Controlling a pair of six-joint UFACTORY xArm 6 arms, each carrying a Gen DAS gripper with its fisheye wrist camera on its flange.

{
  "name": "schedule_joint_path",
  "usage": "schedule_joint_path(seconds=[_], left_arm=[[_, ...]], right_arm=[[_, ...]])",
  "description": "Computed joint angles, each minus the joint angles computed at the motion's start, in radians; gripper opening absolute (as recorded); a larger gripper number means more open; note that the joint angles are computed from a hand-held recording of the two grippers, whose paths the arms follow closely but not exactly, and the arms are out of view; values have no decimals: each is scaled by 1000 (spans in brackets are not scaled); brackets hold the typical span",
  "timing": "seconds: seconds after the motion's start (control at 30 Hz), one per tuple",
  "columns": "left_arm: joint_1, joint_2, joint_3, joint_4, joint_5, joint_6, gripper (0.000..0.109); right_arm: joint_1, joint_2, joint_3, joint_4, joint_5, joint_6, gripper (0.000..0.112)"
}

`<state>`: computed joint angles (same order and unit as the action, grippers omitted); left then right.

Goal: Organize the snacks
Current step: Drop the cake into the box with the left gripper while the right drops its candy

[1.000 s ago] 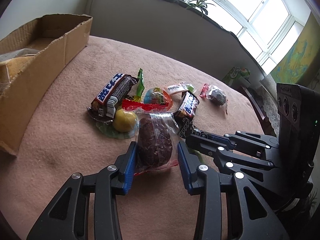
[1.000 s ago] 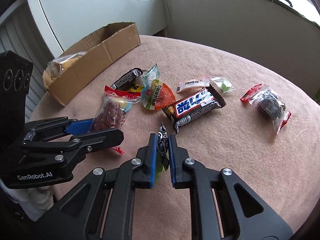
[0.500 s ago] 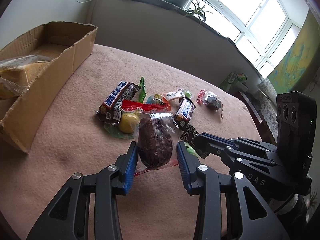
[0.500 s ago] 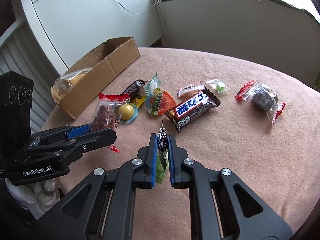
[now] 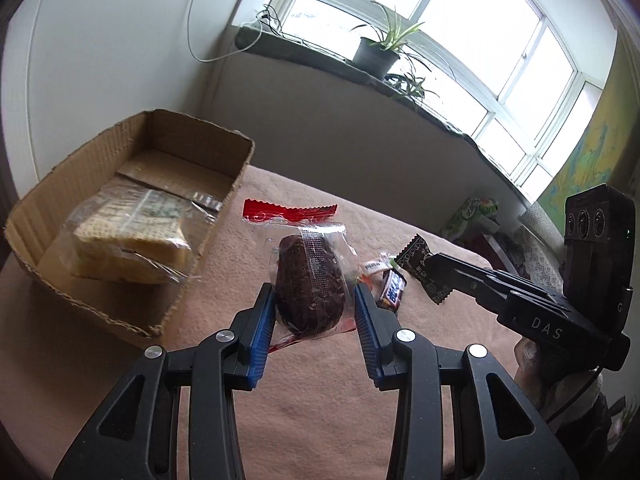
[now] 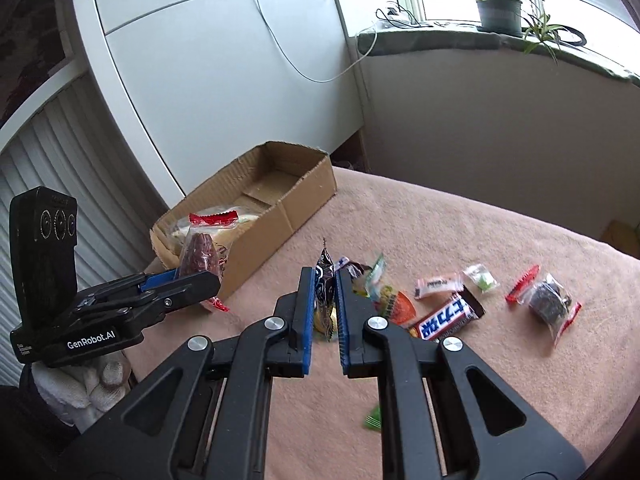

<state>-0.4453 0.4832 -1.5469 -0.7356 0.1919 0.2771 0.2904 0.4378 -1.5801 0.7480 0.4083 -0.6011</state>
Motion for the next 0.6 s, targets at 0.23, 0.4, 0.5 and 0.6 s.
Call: schedule_joint_path(seconds=[0.23, 0.4, 0.5, 0.6], left_arm=[[64, -35, 49, 11, -51, -21, 37], [109, -43, 64, 19, -72, -38, 37], [133, -40, 65, 44, -79, -67, 37], [153, -32, 58, 57, -77, -84, 37]], right_arm=[[41, 125, -211, -63, 57, 64, 10], [63, 240, -391, -134, 121, 133, 10], [71, 326, -524, -181, 170, 182, 10], [76, 431, -693, -233, 235, 232, 10]])
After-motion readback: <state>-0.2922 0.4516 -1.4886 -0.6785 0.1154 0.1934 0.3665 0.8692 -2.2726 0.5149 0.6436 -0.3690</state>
